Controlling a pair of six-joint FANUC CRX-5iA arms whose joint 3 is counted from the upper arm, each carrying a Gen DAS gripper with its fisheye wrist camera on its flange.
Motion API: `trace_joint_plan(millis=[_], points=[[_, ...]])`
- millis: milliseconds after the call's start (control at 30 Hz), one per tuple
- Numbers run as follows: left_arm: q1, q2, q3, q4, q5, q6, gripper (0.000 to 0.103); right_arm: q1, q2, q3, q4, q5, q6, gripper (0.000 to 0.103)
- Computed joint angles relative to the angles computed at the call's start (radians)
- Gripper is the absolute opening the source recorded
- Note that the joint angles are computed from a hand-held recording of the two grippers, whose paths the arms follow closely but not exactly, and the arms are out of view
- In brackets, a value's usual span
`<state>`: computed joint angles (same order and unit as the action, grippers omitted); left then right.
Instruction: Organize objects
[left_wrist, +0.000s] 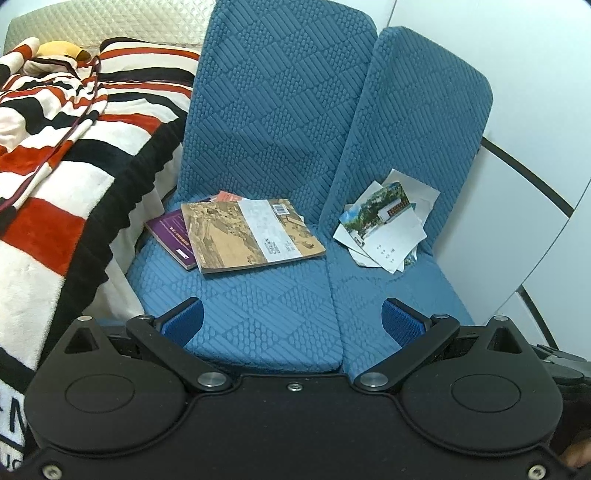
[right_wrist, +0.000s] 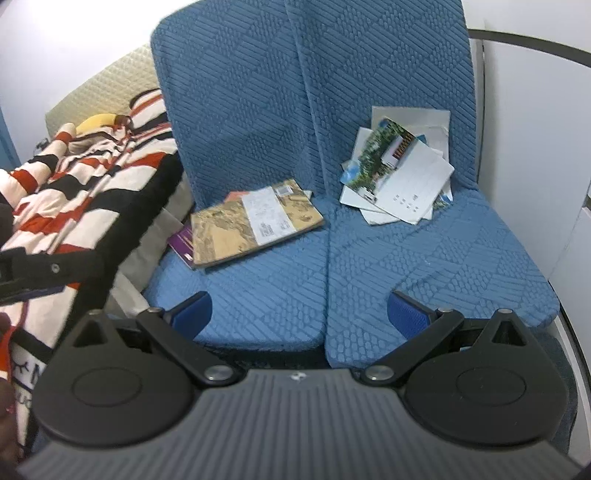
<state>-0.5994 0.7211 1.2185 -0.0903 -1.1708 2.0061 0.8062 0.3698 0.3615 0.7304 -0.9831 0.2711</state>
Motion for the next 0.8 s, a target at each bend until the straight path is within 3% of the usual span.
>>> trace_joint_plan(millis=[567, 667, 800], points=[[-0.001, 0.028, 0.045, -0.022, -0.011, 0.022, 0.103, -0.003, -0.002, -0.022, 0.014, -0.006, -0.018, 0.103], [-0.006, 0.085, 0.142, -0.052, -0.047, 0.043, 0.103, -0.005, 0.008, -0.023, 0.034, -0.010, -0.031, 0.103], [0.003, 0.110, 0.159, -0.026, -0.006, 0.047, 0.103, -0.016, 0.020, -0.033, 0.058, 0.009, -0.052, 0.103]])
